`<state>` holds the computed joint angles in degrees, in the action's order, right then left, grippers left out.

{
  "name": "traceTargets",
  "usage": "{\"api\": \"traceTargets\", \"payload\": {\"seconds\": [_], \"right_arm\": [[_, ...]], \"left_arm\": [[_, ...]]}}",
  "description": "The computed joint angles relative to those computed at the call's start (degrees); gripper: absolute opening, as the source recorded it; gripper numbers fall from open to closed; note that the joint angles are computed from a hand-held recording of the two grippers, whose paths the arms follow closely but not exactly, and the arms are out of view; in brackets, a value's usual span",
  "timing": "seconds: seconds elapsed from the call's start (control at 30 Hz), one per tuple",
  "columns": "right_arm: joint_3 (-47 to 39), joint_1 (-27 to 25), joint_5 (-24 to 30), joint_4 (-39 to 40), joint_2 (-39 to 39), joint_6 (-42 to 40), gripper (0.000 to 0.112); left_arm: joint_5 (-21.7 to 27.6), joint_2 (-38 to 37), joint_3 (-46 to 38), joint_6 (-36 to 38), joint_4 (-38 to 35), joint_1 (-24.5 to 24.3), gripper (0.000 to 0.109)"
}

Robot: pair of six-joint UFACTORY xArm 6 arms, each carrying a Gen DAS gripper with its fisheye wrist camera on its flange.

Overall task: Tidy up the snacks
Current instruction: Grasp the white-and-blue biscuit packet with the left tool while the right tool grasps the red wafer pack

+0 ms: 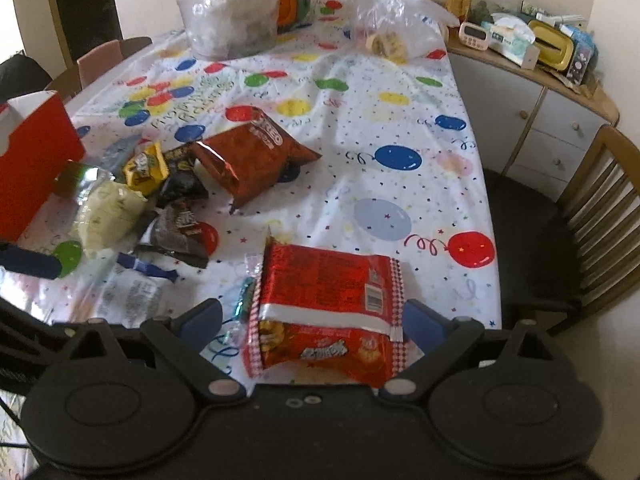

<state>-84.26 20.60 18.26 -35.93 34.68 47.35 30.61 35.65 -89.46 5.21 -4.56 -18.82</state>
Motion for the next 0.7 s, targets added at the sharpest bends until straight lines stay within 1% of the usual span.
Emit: {"api": "traceTargets", "payload": {"seconds": [0.07,0.13,0.27,0.37,0.43,0.5,0.63,0.7], "right_arm": [[-1.35,-0.32,-0.11,2.21,1.33,-1.79,0.098],[-2.69,-0.48,0.27,4.28,2.56,-3.5,0.098],[-4.93,-0.85,1.09,6.4,4.59,-5.07,0.098],[-5.94,-1.03,1.95,9.01,5.71,-6.51,0.098],[-5.94,-1.13,1.84,10.32,6.05,-7.24,0.098],[-5.71,-1.24,1.62,10.04,6.08,-6.64,0.097],[-4.59,-1.46,0.01,11.35,5.62,-6.81,0.092],[-3.83,-1.53,-1.04,11.83,5.26,-6.84,0.089]], "left_arm": [[0.59,1.05,-1.34,-1.06,1.18,-0.09,0.092],[2.28,2.6,-3.66,-2.81,2.54,-0.15,0.092],[5.54,5.07,-7.48,-3.67,2.25,0.01,0.084],[6.8,6.16,-9.01,-3.95,1.79,0.14,0.082],[7.07,6.47,-9.43,-3.44,1.07,0.16,0.078],[7.42,6.77,-9.87,-2.26,-0.26,0.15,0.07],[7.4,7.0,-10.24,-2.05,-0.26,-0.04,0.064],[7.09,6.91,-10.13,-2.29,0.0,-0.08,0.056]]}}
